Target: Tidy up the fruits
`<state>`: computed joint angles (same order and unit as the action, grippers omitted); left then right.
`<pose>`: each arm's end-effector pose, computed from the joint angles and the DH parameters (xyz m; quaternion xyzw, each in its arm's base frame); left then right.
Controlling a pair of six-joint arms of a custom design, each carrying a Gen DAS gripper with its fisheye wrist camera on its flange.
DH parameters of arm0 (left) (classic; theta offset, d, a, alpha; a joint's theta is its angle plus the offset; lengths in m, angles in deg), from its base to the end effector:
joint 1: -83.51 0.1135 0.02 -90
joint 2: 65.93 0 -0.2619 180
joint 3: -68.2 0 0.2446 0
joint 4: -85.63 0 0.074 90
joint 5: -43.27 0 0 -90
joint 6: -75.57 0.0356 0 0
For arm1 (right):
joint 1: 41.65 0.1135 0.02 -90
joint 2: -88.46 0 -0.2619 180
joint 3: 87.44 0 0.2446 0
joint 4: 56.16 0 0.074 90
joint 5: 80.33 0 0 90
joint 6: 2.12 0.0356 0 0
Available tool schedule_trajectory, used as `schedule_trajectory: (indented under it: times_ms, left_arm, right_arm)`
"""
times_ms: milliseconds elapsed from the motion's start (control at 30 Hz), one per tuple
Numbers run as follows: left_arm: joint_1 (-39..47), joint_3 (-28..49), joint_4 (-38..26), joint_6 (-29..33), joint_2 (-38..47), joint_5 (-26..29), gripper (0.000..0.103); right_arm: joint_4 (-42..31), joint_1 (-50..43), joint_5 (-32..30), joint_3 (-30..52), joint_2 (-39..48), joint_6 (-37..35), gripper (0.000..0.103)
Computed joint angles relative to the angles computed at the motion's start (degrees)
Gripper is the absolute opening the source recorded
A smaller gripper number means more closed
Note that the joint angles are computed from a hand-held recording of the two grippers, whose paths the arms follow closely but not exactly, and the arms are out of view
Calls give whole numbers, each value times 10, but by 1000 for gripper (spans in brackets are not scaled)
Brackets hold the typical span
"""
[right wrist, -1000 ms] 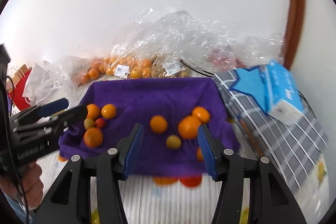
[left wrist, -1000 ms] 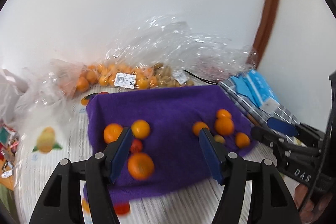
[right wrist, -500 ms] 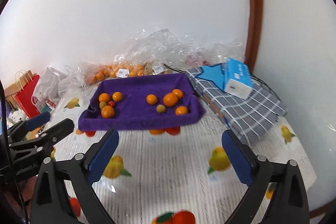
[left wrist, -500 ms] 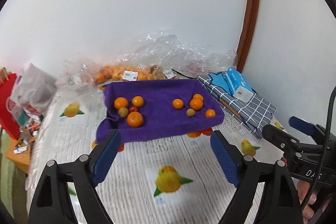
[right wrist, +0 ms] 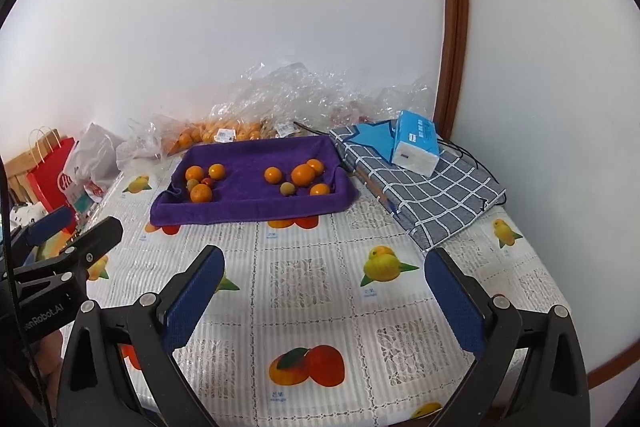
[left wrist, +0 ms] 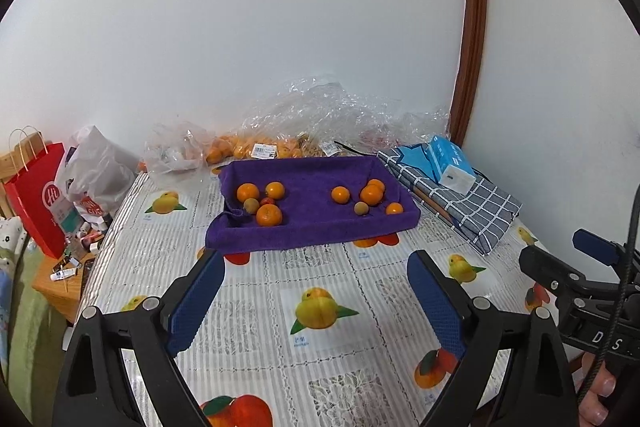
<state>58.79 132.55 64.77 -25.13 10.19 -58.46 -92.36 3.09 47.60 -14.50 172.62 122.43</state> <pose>0.2649 -0.1140 0.2592 0.0578 0.8721 -0.0599 0.4821 0.2302 0.1973 0.2513 0.0393 0.8882 -0.0141 0.4576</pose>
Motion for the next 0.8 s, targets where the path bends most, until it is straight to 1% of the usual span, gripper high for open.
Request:
schedule_trajectory:
  times_ms: [200,800]
  left_arm:
    - [-2,-6,-1,1,-13,-10,93]
    - [1,-9,-5,1,-19,-16,93]
  right_arm:
    - [-3,6,4,-7,-7,8,99]
    - [7,0,-2,-19,-14,16,99]
